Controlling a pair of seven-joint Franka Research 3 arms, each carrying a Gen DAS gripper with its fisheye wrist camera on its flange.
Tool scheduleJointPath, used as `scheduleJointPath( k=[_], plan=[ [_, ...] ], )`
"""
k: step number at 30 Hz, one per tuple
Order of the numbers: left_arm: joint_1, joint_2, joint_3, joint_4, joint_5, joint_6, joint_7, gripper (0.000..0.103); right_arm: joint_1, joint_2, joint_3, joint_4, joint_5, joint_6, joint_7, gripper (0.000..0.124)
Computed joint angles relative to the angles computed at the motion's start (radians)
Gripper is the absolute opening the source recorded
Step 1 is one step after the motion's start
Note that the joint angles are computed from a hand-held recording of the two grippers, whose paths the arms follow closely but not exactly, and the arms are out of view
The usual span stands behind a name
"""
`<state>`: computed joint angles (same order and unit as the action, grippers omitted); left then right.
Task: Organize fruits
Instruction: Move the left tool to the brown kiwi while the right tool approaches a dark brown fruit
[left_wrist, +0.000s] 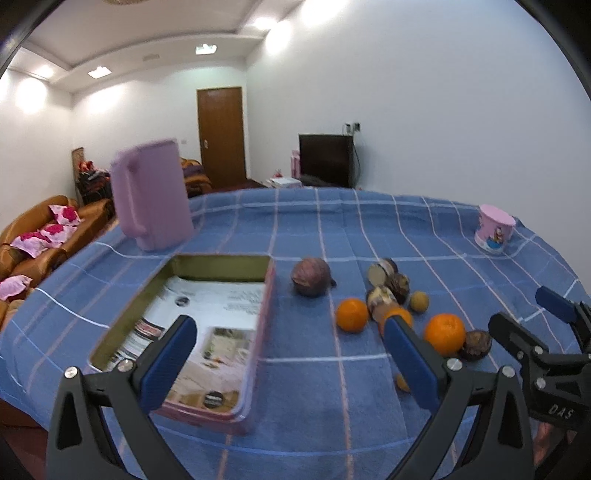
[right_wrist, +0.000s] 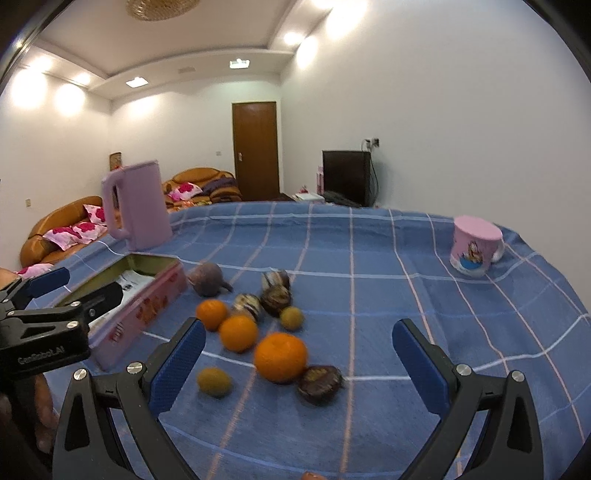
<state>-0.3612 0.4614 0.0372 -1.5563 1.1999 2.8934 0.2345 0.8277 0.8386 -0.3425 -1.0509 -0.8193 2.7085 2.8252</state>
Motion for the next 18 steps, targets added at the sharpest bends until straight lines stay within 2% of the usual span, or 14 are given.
scheduleJointPath(
  k=[6,7,9,11,16,18],
  plan=[
    [0.008,0.043,-0.033,0.019,-0.096,0.031,0.117,0.103,-0.033,0.007,0.043,0.003,0.057,-0.051,-0.08,0.1],
    [0.014,0.049,-0.041,0.02,-0.125,0.043,0.147,0.103,-0.046,0.014,0.061,0.015,0.079,-0.063,-0.116,0.098],
    [0.025,0.065,-0.063,0.027,-0.196,0.054,0.223,0.102,-0.069,0.03,0.094,0.042,0.129,-0.08,-0.184,0.083],
    [0.022,0.074,-0.069,0.028,-0.245,0.058,0.277,0.1,-0.095,0.044,0.125,0.056,0.188,-0.081,-0.247,0.074],
    [0.042,0.102,-0.116,0.04,-0.392,0.061,0.452,0.092,-0.109,0.078,0.149,0.11,0.284,-0.101,-0.38,0.071],
    [0.041,0.11,-0.125,0.044,-0.436,0.062,0.504,0.088,-0.117,0.105,0.164,0.157,0.331,-0.133,-0.439,0.061]
  ],
)
